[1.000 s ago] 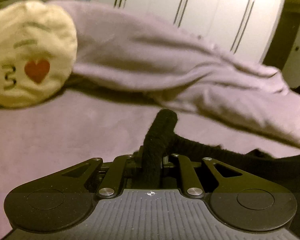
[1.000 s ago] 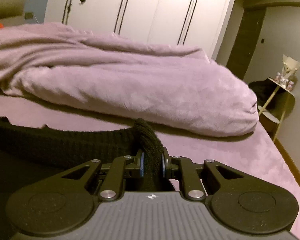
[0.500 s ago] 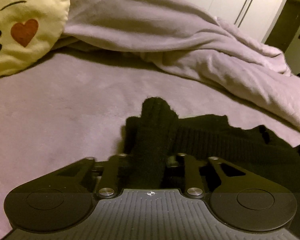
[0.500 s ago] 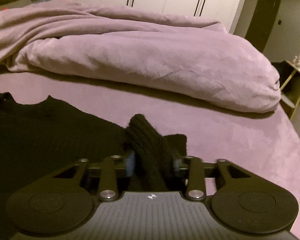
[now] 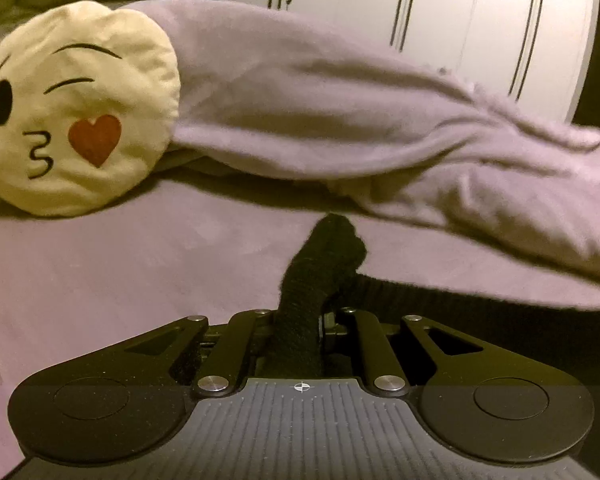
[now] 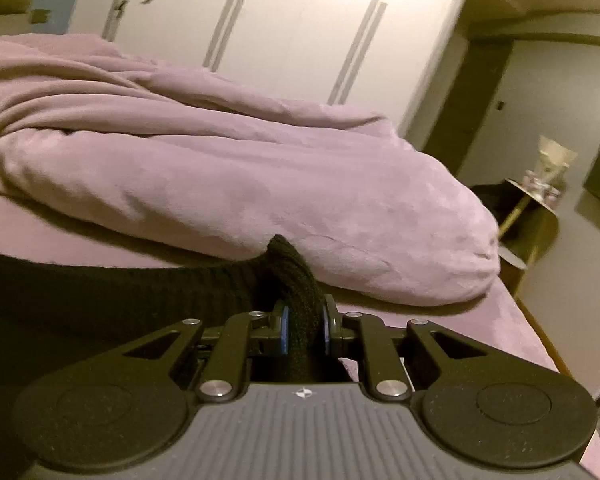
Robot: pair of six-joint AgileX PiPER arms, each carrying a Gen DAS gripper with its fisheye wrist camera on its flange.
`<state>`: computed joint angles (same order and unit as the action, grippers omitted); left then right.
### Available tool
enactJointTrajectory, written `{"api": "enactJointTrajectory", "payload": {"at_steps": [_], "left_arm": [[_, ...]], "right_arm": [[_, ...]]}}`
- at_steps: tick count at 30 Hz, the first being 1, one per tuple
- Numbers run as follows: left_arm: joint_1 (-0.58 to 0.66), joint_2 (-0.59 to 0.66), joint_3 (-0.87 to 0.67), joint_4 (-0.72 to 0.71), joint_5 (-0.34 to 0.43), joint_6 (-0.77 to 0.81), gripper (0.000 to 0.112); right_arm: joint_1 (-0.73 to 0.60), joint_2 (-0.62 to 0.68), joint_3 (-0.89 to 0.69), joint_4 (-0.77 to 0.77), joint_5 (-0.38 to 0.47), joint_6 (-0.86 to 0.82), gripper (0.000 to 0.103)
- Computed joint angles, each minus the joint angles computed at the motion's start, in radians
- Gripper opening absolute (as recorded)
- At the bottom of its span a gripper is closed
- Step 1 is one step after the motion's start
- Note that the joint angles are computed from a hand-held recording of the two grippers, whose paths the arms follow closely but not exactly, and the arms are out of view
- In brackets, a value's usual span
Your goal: Fold small clothes
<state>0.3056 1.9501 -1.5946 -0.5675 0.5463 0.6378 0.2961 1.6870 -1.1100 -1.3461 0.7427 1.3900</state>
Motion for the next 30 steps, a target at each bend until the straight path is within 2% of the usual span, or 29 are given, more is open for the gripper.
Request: {"api": "enactJointTrajectory", "payload": {"at_steps": [1, 2, 4, 5, 6, 8, 10, 11, 12, 14, 16, 18, 19, 21, 23, 25, 26, 27, 29, 30], "left_arm": [[-0.024, 0.003, 0.010, 0.093, -0.027, -0.061, 0.025], [-0.044, 0.001, 0.033, 0.193, -0.062, -0.117, 0.030], [-0.060, -0.031, 0.080, 0.303, -0.104, -0.213, 0.041], [-0.052, -0.051, 0.101, 0.298, -0.111, -0.218, 0.046], [-0.045, -0.072, 0.117, 0.323, -0.113, -0.248, 0.055], [-0.014, -0.144, 0.195, 0.274, -0.150, -0.201, 0.056], [0.018, -0.228, 0.265, 0.089, -0.109, -0.022, 0.057], [0.033, -0.286, 0.315, -0.011, -0.072, 0.069, 0.058], [0.046, -0.332, 0.361, -0.111, -0.034, 0.165, 0.063], [0.056, -0.411, 0.458, -0.280, 0.043, 0.319, 0.071], [0.026, -0.453, 0.533, -0.335, 0.080, 0.385, 0.076], [-0.034, -0.451, 0.571, -0.307, 0.095, 0.366, 0.076], [-0.063, -0.435, 0.588, -0.296, 0.086, 0.357, 0.077], [-0.106, -0.419, 0.621, -0.273, 0.002, 0.347, 0.081], [-0.087, -0.393, 0.617, -0.340, -0.001, 0.429, 0.083], [-0.063, -0.370, 0.578, -0.321, 0.033, 0.414, 0.083], [-0.053, -0.359, 0.560, -0.305, 0.043, 0.403, 0.083], [-0.053, -0.353, 0.546, -0.277, 0.042, 0.376, 0.083], [-0.056, -0.347, 0.506, -0.183, 0.061, 0.269, 0.079], [-0.060, -0.349, 0.473, -0.113, 0.082, 0.174, 0.074]], "right_arm": [[-0.002, 0.022, -0.019, 0.046, 0.015, -0.030, 0.025], [-0.005, 0.035, -0.030, 0.092, 0.026, -0.055, 0.037], [0.000, -0.002, 0.019, 0.082, 0.028, 0.009, 0.042], [0.011, -0.036, 0.053, 0.069, 0.050, 0.049, 0.050], [0.027, -0.075, 0.096, 0.039, 0.078, 0.113, 0.055], [0.059, -0.205, 0.202, 0.039, 0.078, 0.192, 0.054], [0.127, -0.331, 0.282, 0.113, 0.053, 0.194, 0.050], [0.188, -0.394, 0.325, 0.147, 0.034, 0.188, 0.043], [0.256, -0.433, 0.359, 0.155, 0.023, 0.210, 0.042], [0.338, -0.479, 0.409, 0.197, -0.093, 0.241, 0.040], [0.351, -0.461, 0.441, 0.207, -0.247, 0.300, 0.040], [0.306, -0.413, 0.458, 0.237, -0.383, 0.315, 0.040], [0.288, -0.393, 0.468, 0.207, -0.400, 0.349, 0.038], [0.230, -0.414, 0.518, 0.136, -0.426, 0.432, 0.022], [0.099, -0.494, 0.580, 0.204, -0.486, 0.388, 0.018], [-0.039, -0.577, 0.622, 0.372, -0.476, 0.206, 0.016], [-0.122, -0.609, 0.649, 0.450, -0.505, 0.106, 0.003], [-0.169, -0.634, 0.662, 0.517, -0.494, 0.038, 0.000], [-0.145, -0.659, 0.636, 0.530, -0.377, -0.013, 0.000], [-0.082, -0.639, 0.595, 0.494, -0.277, 0.015, 0.000]]}}
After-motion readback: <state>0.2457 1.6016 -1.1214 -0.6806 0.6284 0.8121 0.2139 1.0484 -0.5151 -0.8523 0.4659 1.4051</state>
